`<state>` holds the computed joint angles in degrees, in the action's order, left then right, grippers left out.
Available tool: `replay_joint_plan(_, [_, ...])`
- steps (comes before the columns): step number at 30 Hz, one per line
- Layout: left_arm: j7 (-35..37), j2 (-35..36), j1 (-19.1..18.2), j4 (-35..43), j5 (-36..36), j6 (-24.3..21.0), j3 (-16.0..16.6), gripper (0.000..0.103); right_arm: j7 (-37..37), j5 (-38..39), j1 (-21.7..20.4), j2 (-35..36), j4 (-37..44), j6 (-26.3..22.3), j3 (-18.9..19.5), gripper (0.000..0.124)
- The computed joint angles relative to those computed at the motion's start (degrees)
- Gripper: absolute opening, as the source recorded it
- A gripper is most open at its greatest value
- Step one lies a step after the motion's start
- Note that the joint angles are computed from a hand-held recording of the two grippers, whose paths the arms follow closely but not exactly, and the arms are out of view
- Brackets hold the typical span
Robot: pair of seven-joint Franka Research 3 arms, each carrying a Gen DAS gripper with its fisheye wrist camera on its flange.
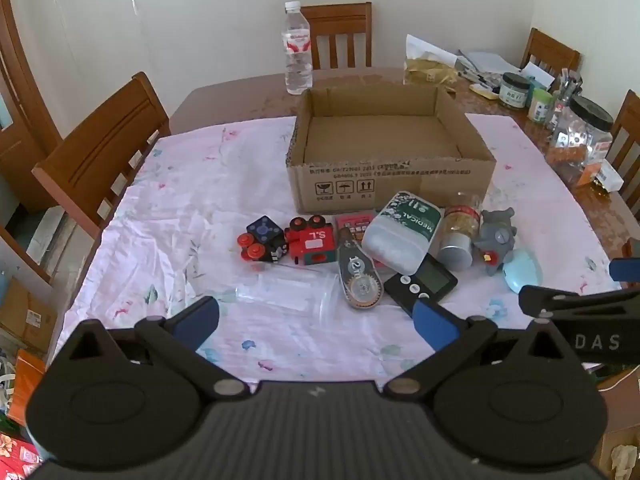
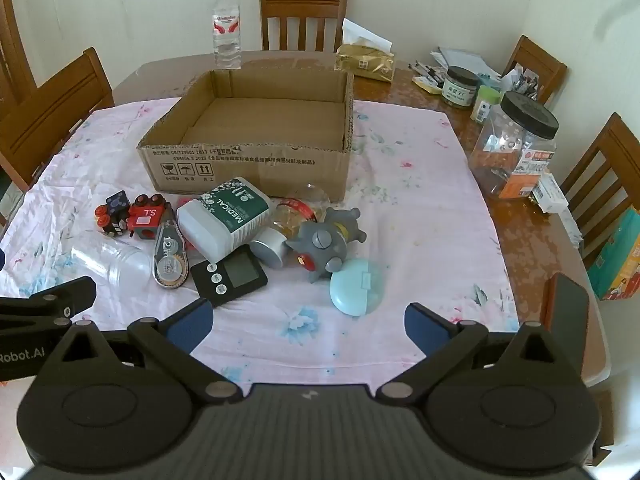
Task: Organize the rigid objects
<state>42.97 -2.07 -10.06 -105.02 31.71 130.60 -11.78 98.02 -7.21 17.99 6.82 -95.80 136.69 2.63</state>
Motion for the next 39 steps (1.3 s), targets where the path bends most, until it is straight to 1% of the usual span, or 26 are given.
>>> replay_joint_plan(1, [-0.1, -0.3, 0.1, -0.4, -0.2, 0.5, 0.1, 0.102, 0.0, -0.1, 0.0, 0.1, 0.3, -0.4, 0.0, 0.103])
replay_joint_plan(2, [-0.3, -0.4, 0.1, -0.5, -0.1, 0.5, 0.1, 0.102, 0.1, -0.3, 0.0, -0.1, -0.3, 0.7, -0.1, 0.103])
replay_joint_plan(4, [0.1, -0.2, 0.1, 0.0, -0.5, 0.1, 0.1, 0.102, 0.1, -0.3, 0.0, -0.2, -0.4, 0.7, -0.1, 0.103])
replay_joint_plan(14, [0.1, -0.1, 0.0, 0.3, -0.9, -0.2, 0.0, 0.102, 0.1, -0.4, 0.2, 0.5, 1.9, -1.5, 0.0, 0.103])
replay_joint_plan(23, [-0.4, -0.2, -0.1, 0.2, -0.8, -0.3, -0.1, 0.102, -0.8, 0.3, -0.2, 0.3, 1.0, -0.6, -0.2, 0.103])
replay_joint_plan(25, [-0.5, -0.2, -0.1, 0.3, -0.9, -0.3, -0.1, 0.102, -0.4, -0.2, -0.2, -0.4, -0.4, 0.5, -0.2, 0.103])
replay_joint_plan(39, [-0.9, 0.3, -0.4, 1.0, -0.5, -0.8, -0.2, 0.102, -0.8, 0.2, -0.5, -0.1, 0.3, 0.3, -0.2, 0.103])
